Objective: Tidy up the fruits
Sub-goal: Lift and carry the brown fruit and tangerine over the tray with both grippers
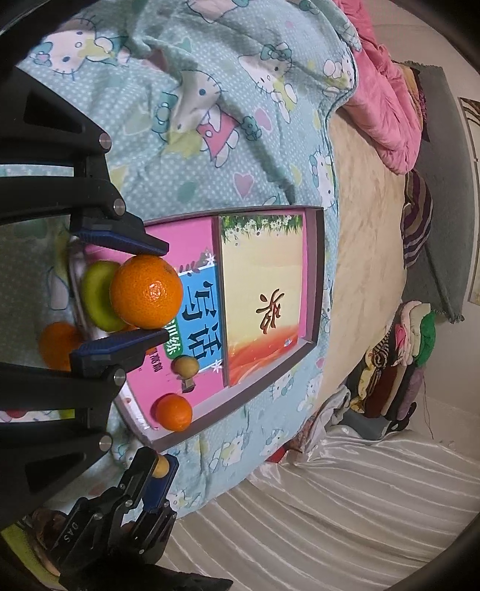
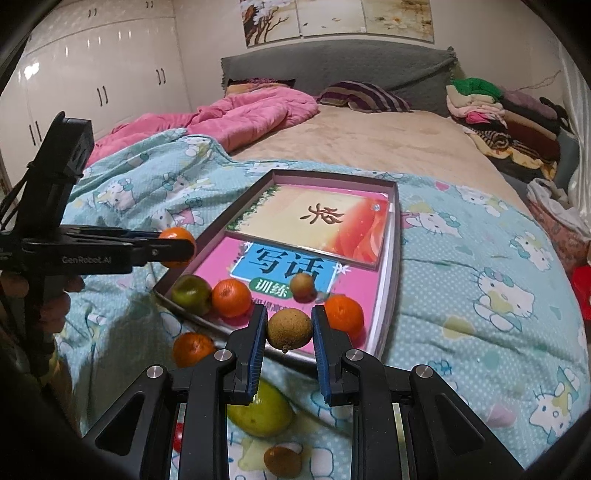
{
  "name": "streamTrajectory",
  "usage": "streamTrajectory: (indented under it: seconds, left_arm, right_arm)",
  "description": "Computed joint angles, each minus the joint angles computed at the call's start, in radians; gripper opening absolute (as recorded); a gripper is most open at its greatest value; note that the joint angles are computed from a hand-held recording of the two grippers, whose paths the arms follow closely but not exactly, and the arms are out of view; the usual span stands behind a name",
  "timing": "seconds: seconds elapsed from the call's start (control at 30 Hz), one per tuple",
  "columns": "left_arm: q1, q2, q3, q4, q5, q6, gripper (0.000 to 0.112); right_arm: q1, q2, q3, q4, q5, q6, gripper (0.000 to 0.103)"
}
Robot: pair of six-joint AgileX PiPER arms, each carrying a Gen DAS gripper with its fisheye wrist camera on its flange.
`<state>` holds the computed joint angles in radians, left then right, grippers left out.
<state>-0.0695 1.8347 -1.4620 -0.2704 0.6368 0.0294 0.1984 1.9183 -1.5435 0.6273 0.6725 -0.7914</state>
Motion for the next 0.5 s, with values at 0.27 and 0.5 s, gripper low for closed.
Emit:
streamTrajectory:
  seconds: [0.27, 0.5]
  left_arm:
    - [0.008, 0.062, -0.052, -0.008, -0.005, 0.005, 0.040]
    - [0.015, 0.092, -0.066, -0.013, -0.010, 0.008, 0.040]
  right_arm:
    - [0.025, 0.067, -0.101, -0.050, 0.031, 0.047, 0.025]
    - [0.052, 0.127, -0.200, -0.100, 0.063, 0.089, 0.025]
